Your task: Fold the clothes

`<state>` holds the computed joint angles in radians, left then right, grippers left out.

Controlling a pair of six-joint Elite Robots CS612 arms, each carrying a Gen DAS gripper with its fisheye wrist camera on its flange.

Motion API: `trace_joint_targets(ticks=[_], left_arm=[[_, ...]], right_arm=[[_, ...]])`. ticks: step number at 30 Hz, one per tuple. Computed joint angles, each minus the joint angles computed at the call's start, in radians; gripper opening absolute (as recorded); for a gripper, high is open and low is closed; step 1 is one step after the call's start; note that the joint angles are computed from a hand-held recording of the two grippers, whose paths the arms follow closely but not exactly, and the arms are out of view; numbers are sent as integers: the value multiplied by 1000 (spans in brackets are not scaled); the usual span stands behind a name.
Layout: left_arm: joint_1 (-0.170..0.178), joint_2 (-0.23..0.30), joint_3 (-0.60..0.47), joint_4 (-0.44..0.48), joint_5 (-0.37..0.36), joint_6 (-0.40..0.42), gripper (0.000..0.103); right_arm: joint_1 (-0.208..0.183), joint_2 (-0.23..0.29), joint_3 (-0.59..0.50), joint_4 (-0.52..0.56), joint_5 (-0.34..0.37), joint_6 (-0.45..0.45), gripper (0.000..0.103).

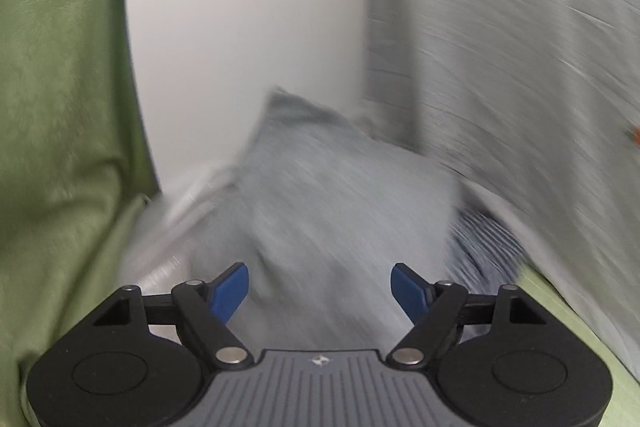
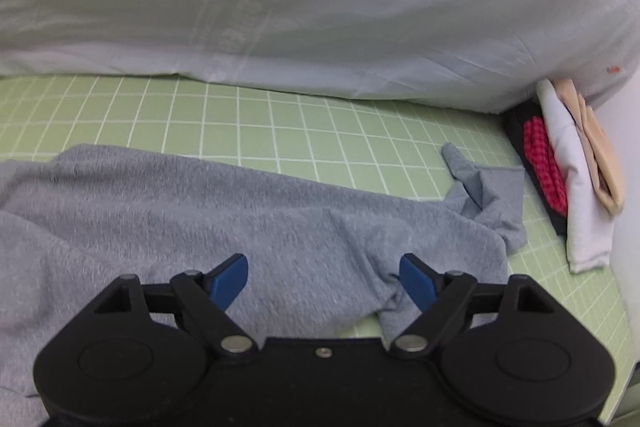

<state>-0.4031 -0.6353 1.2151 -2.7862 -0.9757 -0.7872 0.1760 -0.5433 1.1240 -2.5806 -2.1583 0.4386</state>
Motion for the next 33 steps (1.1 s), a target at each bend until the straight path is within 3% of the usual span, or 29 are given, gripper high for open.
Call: trace_joint_targets(ticks=[4, 9, 12, 15, 18, 20, 21, 25, 26, 27, 28, 33], left_arm=[[-15, -21, 65, -36, -217, 49, 83], [-24, 0, 68, 35, -432, 23, 83], [-30, 26, 41, 100, -473, 13, 83], [-41, 41, 26, 153, -460, -4, 77], [-47, 55, 15, 151, -445, -17, 53], [-48, 61, 4, 155, -441, -27, 18], [-48, 64, -1, 157, -439, -31, 16], [-52, 60, 7, 142, -414, -49, 9], [-53, 53, 19, 135, -403, -54, 9], [-53, 44, 32, 128, -395, -57, 9], [-52, 36, 47, 120, -389, -59, 9], [-40, -17, 132, 100, -369, -90, 9]], right_arm=[[-15, -61, 127, -137, 78, 77, 103], [-30, -127, 270, -249, 160, 107, 103], [-38, -150, 326, -270, 171, 153, 103], [-39, -154, 345, -222, 105, 117, 103], [-53, -154, 363, -186, 82, 80, 103], [-68, -154, 380, -188, 110, 88, 101], [-76, -154, 387, -192, 127, 93, 98], [-97, -155, 411, -233, 194, 107, 65], [-102, -157, 421, -254, 210, 111, 45], [-107, -159, 430, -275, 226, 115, 35], [-109, -163, 439, -290, 231, 114, 12], [-108, -208, 508, -323, 178, 69, 7]])
